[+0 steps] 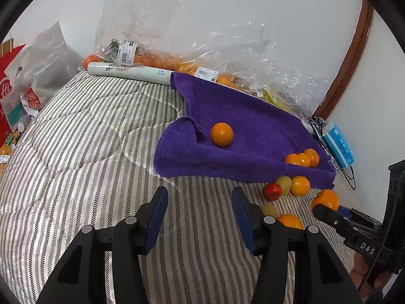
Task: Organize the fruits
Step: 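Grasp the large orange on the bedding with the right tool, then grasp the small green fruit with the left tool while the right tool holds the large orange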
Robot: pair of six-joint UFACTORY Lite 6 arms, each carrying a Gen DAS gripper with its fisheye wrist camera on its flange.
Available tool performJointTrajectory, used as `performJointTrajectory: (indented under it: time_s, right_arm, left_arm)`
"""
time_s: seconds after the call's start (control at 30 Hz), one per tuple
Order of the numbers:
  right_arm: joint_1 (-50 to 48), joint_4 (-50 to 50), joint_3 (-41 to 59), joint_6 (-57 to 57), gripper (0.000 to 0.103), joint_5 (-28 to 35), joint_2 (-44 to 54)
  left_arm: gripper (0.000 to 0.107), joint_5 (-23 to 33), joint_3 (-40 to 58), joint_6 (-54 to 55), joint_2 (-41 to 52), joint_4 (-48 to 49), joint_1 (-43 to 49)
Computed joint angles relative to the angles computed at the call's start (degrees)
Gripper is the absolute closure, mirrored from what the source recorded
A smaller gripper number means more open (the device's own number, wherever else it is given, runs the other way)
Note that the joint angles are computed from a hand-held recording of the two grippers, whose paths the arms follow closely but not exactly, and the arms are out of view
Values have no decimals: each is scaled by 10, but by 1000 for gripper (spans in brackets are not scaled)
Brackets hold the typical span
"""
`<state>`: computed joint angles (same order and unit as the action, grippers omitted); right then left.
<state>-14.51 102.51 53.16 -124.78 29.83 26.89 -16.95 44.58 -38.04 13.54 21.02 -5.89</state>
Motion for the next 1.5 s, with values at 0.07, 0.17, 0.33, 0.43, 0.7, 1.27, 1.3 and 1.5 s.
performJointTrajectory:
  time_s: [0.07,0.17,0.33,0.43,0.7,1.27,1.3,1.5]
  right_arm:
    - [-8,-5,-2,4,59,6,-3]
    - [-16,-12,-1,10,59,8,-5]
    - [-33,-23,2,17,59,15,-7]
    - [-43,-15,-2,4,59,17,-12]
    - [-66,34,-19,-69,59,20,-18]
    - [-79,81,30,-144,59,29,47]
    - [-78,86,31,-152,59,29,49]
    - [-88,8,74,-80,59,48,82]
  left_arm:
    - [57,1,0,1,0,-2,-1]
    - [57,2,2,1,2,-3,-3]
    - [57,-3,-1,31,1,-32,-9]
    - [57,-5,-1,43,2,-42,-11]
    - [57,-9,2,20,8,-10,-13]
    - [57,11,39,113,33,-113,-89]
    - [57,12,41,121,37,-119,-90]
    - [57,14,43,117,48,-113,-92]
